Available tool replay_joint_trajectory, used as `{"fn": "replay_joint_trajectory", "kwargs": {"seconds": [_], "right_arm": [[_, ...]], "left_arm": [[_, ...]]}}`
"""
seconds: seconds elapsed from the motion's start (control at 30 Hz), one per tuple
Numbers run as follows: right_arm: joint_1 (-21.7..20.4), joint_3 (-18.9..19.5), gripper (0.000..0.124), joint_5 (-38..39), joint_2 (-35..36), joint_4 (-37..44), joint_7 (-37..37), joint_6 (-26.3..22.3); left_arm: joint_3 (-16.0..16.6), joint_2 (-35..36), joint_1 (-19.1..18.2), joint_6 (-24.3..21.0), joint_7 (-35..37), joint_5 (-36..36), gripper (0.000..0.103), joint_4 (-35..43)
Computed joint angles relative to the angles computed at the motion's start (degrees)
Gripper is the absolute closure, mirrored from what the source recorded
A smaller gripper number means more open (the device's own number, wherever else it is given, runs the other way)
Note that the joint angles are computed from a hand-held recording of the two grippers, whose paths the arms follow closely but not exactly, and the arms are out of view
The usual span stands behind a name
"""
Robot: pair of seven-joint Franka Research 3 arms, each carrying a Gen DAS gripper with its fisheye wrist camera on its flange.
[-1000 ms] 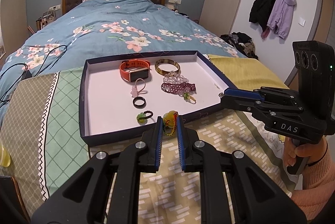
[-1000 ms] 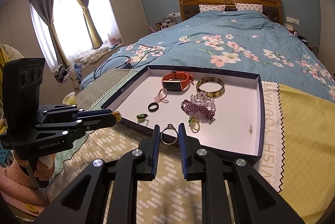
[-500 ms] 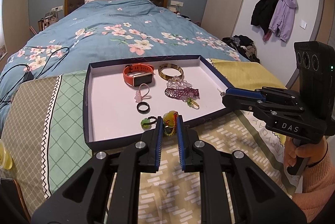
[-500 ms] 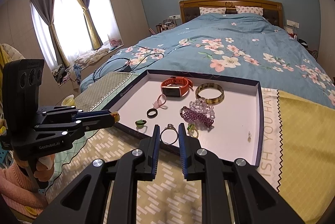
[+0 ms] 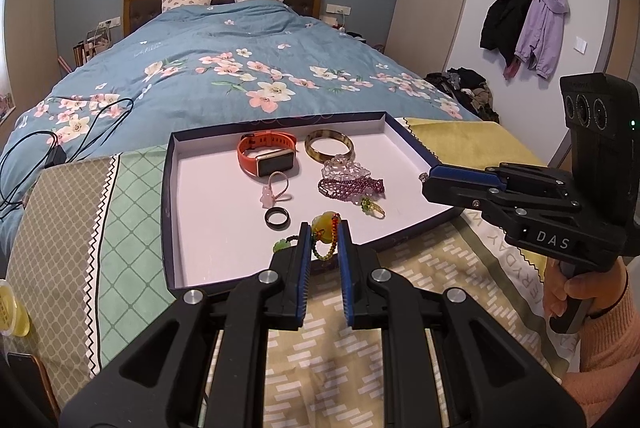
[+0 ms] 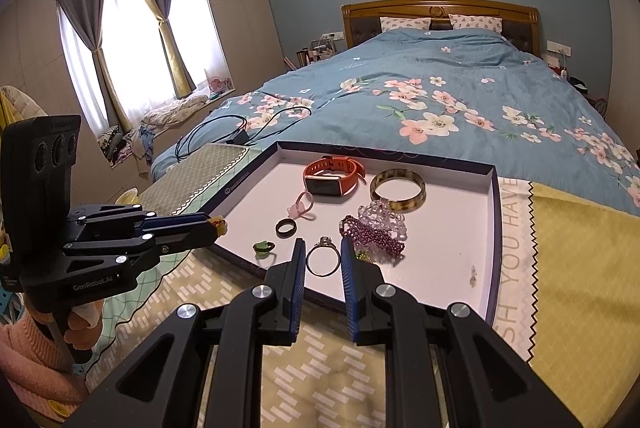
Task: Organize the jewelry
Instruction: 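Carry the amber ring into the box with the left tool while the right tool carries the silver ring there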
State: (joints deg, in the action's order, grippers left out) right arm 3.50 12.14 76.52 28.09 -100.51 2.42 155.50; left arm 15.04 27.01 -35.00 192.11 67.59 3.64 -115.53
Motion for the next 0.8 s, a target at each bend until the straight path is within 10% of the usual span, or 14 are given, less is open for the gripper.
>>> {"fn": "replay_joint_trajectory", "kwargs": {"seconds": [0.8], "right_arm": [[-0.26,0.58,0.108,-3.32,2.17,2.9,3.25,0.15]], "left_arm": [[0.83,2.68,1.1,-2.34,-3.66,3.99,0.09,4.15]]}}
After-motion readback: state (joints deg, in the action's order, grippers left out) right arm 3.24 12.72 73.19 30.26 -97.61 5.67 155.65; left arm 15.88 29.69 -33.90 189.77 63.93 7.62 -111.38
